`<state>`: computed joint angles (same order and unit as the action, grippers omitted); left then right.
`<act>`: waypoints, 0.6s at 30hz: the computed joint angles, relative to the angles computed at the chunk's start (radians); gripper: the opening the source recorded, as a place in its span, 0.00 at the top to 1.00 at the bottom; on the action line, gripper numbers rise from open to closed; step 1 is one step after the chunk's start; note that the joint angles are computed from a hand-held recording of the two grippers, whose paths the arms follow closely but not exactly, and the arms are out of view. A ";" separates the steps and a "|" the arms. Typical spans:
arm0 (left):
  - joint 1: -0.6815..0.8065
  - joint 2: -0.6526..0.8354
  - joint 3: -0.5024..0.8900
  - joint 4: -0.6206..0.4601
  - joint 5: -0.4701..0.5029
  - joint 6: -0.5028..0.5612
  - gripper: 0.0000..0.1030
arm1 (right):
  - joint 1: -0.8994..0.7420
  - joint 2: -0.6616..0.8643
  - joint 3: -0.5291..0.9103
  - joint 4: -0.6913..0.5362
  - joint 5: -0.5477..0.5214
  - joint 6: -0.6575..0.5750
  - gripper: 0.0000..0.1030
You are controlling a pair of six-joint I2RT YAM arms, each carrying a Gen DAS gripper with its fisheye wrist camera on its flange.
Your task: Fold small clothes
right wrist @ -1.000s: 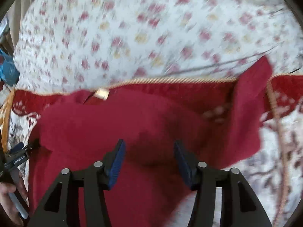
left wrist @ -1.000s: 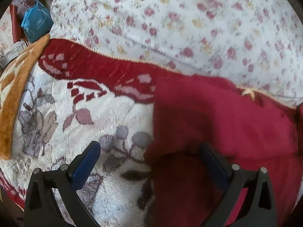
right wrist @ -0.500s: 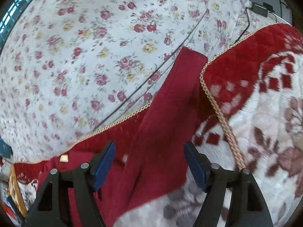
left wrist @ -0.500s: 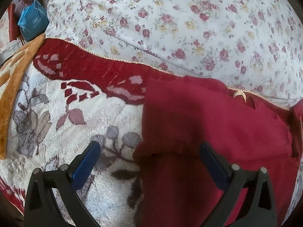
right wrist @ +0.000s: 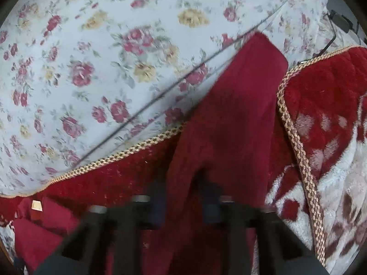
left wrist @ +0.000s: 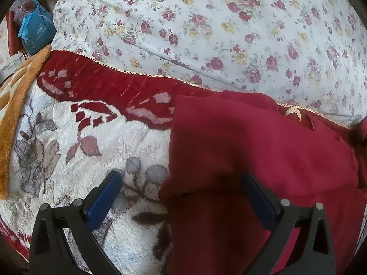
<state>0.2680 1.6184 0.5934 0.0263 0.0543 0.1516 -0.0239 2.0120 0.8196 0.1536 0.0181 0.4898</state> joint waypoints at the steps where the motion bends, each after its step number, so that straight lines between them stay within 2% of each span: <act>1: 0.003 -0.002 0.001 -0.003 0.003 -0.002 0.00 | -0.004 -0.020 -0.026 0.023 -0.012 -0.004 0.89; 3: 0.010 -0.018 -0.001 -0.010 0.015 -0.005 0.00 | -0.008 -0.082 -0.087 0.063 -0.034 -0.018 0.90; 8: 0.039 -0.075 -0.019 -0.005 0.046 -0.025 0.00 | 0.023 -0.369 -0.279 0.128 -0.182 -0.024 0.90; 10: 0.053 -0.081 -0.018 -0.006 0.059 -0.033 0.00 | 0.090 -0.483 -0.324 0.110 -0.195 -0.019 0.90; 13: 0.067 -0.079 -0.014 -0.007 0.068 -0.043 0.00 | 0.285 -0.607 -0.373 0.111 -0.160 -0.011 0.90; 15: 0.072 -0.081 -0.017 -0.002 0.071 -0.050 0.00 | 0.458 -0.585 -0.387 0.161 -0.121 0.000 0.89; 18: 0.072 -0.081 -0.017 -0.007 0.078 -0.045 0.00 | 0.673 -0.385 -0.333 0.198 -0.073 0.004 0.86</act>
<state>0.3400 1.5372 0.5765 0.0189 0.1326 0.1065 0.6488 1.6274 0.4868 0.3521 -0.0553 0.4941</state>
